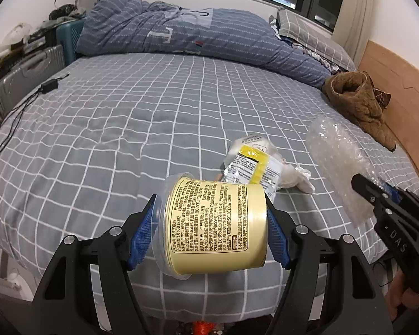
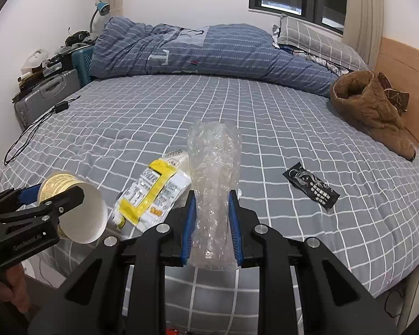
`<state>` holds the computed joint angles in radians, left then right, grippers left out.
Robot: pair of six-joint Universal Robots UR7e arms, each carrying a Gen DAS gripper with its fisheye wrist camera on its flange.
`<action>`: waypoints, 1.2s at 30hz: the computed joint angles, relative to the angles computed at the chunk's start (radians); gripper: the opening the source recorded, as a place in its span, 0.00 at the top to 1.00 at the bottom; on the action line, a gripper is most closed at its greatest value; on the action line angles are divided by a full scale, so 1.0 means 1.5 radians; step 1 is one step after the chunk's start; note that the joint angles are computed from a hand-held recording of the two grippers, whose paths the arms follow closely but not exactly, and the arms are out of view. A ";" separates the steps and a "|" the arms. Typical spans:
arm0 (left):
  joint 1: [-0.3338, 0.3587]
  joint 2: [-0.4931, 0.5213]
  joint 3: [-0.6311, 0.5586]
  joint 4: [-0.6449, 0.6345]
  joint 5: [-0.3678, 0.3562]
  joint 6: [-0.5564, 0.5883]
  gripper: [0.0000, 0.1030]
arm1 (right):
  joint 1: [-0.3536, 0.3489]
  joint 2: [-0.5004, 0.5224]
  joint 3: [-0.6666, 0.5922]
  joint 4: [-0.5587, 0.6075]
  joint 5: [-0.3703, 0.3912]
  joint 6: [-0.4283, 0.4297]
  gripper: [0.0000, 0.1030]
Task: Collect trash
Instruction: 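Carry the yellow cup and bubble wrap with both tools down over the bin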
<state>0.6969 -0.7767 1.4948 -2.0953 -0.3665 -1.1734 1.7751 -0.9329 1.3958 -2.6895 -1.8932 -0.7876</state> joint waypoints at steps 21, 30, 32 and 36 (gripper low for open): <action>-0.041 -0.012 0.050 0.067 -0.036 -0.132 0.34 | -0.006 -0.084 0.112 0.001 0.007 -0.007 0.79; -0.061 -0.012 0.065 0.095 -0.052 -0.176 0.34 | -0.014 -0.133 0.168 0.009 0.007 -0.007 0.79; -0.064 -0.011 0.069 0.098 -0.059 -0.184 0.34 | -0.017 -0.141 0.178 0.011 0.007 -0.006 0.79; -0.072 -0.013 0.081 0.099 -0.073 -0.200 0.34 | -0.021 -0.162 0.200 0.017 0.006 -0.009 0.79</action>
<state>0.5886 -0.7954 1.6164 -1.9473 -0.4754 -1.4734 1.7437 -1.1753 1.6960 -2.6635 -1.8838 -0.8006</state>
